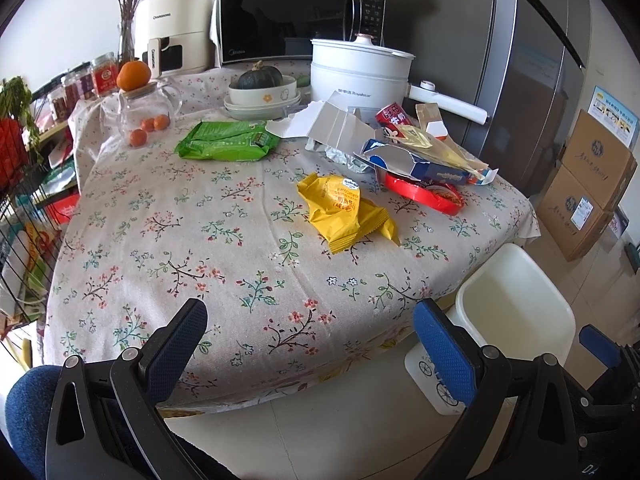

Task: Collect trash

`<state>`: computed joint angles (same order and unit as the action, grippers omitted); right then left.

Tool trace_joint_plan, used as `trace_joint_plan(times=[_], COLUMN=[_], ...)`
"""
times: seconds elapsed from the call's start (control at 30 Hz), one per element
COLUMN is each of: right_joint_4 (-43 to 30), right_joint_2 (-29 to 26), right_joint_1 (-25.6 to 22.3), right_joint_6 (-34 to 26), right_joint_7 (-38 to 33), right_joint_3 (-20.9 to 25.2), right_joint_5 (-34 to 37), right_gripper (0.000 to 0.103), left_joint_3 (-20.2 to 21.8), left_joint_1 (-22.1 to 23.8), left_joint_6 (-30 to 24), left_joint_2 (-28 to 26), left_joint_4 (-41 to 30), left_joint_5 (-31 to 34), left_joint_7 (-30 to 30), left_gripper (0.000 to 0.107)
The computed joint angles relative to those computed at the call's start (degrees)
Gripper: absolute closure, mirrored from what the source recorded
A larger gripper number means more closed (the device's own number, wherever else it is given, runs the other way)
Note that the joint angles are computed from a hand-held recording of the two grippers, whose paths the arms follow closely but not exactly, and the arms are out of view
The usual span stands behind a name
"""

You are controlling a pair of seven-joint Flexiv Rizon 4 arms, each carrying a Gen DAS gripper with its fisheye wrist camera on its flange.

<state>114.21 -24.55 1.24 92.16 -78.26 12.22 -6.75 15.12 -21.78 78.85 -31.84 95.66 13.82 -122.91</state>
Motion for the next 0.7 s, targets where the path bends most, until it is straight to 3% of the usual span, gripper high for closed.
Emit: trace_joint_plan(times=[0.1,0.23,0.37,0.57,0.7], right_joint_4=[-0.71,-2.31,-4.58,-14.41,-22.29], right_joint_2=[-0.37,-0.94,-1.07,-3.06,-6.09], right_joint_1=[-1.42,-3.04,-3.57,-6.67,-5.85], right_joint_6=[-0.97,-3.9,-6.53,-16.88,-22.4], right_joint_7=[-0.52,-1.24,-3.18,-10.82,-14.47], right_joint_3=[1.5,3.1,3.74,8.27,8.24], right_joint_5=[0.57,2.2,3.75,9.31,12.29], right_gripper=[0.0,0.0,0.0,0.0,0.0], left_joint_3=[-0.62,-0.12,-6.04,-16.9,-16.94], left_joint_1=[0.38,-0.84,2.76,10.02,9.61], left_joint_6=[-0.81,-8.59,-14.14,-11.02,-13.4], left_joint_2=[1.03,4.25,9.75,17.33,17.5], left_joint_4=[0.4,-1.07,-0.73,3.22,0.9], left_joint_5=[-1.06,-0.41,-2.9,-16.77,-18.51], left_joint_7=[-0.2,-3.39,-1.64,10.62,10.88], left_gripper=[0.004,0.004,0.004,0.004,0.004])
